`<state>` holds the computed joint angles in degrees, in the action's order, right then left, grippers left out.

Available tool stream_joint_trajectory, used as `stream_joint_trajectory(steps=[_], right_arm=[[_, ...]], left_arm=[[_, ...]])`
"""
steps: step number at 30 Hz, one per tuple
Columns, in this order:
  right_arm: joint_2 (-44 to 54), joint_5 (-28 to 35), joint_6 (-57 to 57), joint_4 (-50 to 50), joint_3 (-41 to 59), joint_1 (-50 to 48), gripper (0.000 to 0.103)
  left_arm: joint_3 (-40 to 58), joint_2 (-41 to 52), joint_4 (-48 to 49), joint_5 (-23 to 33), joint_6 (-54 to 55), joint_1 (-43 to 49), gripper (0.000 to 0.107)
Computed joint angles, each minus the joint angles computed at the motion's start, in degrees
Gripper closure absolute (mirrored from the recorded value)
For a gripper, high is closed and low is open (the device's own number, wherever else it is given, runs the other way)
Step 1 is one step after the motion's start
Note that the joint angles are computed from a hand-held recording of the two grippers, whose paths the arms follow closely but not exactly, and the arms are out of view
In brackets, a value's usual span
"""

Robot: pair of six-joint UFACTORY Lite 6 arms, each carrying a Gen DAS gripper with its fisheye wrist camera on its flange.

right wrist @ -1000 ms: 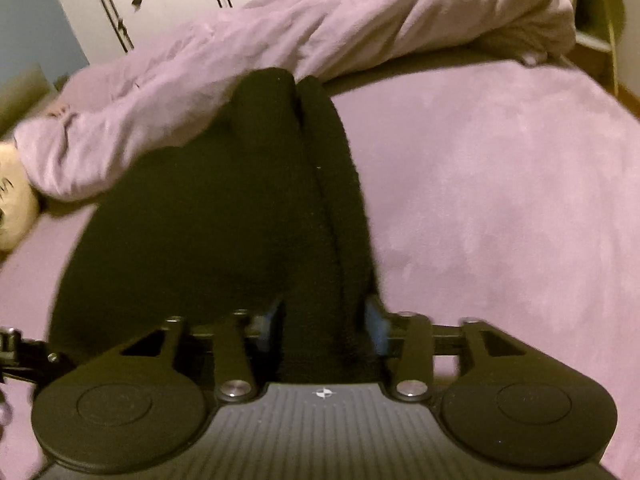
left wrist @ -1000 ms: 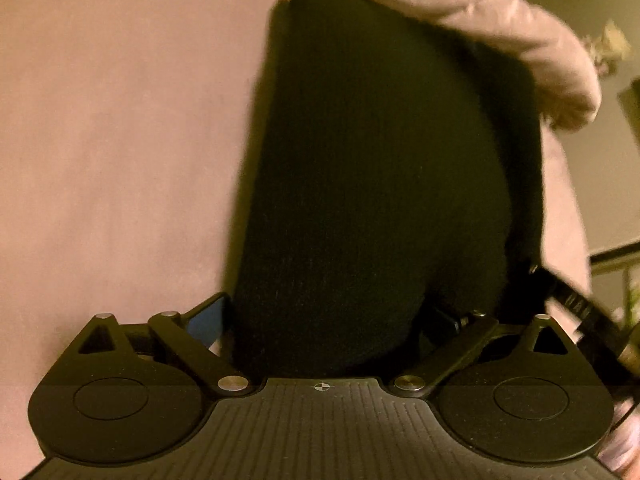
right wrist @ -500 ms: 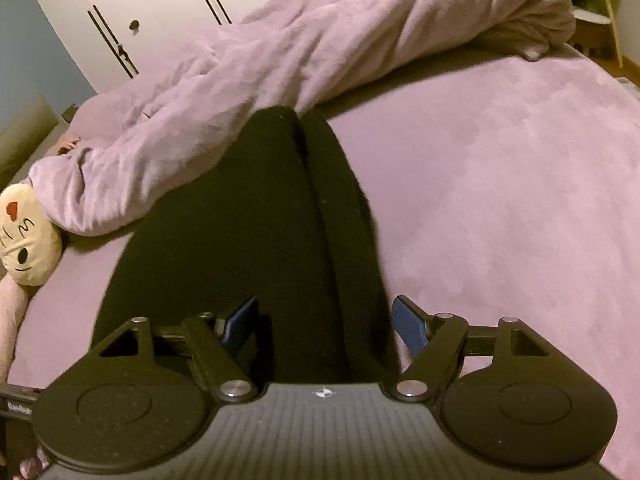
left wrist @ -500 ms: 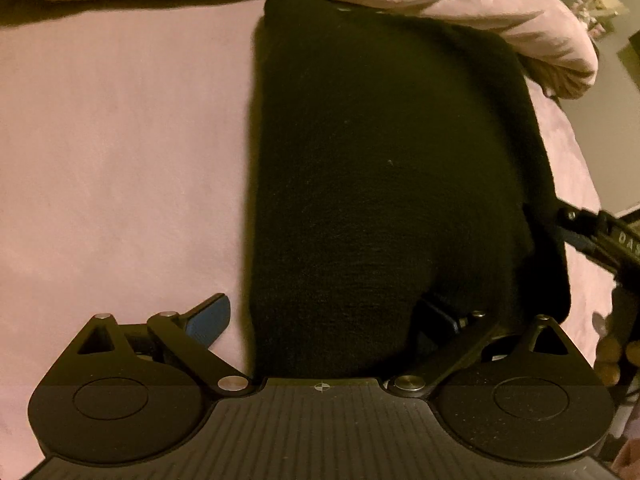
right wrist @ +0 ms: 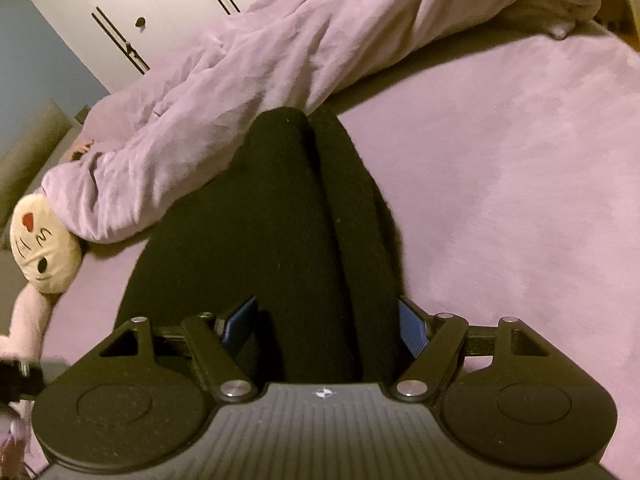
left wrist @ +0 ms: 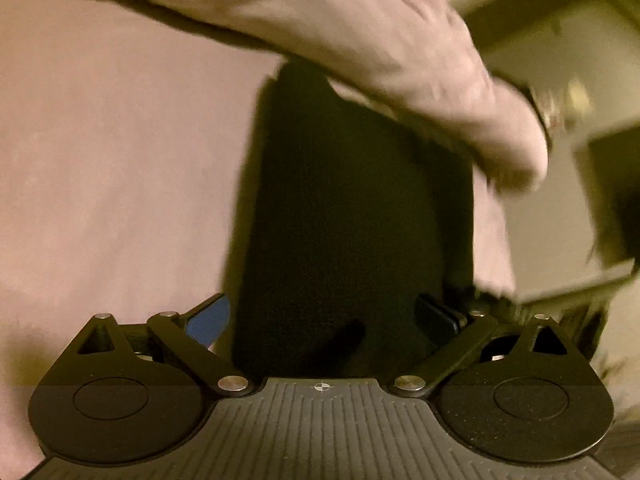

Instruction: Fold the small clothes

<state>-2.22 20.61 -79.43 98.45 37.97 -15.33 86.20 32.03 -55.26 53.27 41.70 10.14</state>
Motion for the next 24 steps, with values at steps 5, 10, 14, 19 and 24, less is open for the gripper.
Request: stream_joint_trajectory(steps=[5, 10, 14, 19, 24], right_arm=[[9.5, 5.7, -0.1, -0.7, 5.6, -4.2, 0.025], [17.1, 16.6, 1.4, -2.5, 9.2, -9.6, 0.024], [20.5, 19.0, 1.1, -4.7, 11.8, -10.3, 0.026], [25.7, 21.5, -2.7, 1.0, 14.0, -9.6, 0.036], [23.9, 25.1, -0.2, 1.3, 12.6, -9.4, 0.052]], left_arm=[[15.7, 16.3, -0.1, 5.0, -5.4, -1.0, 0.006], [21.0, 23.8, -2.4, 7.3, -4.1, -2.6, 0.006], [28.0, 30.0, -3.6, 8.8, -6.2, -3.7, 0.005], [31.1, 31.8, -3.5, 6.5, -9.3, -5.4, 0.006], [21.1, 22.6, -4.0, 0.9, -3.1, -6.2, 0.026]])
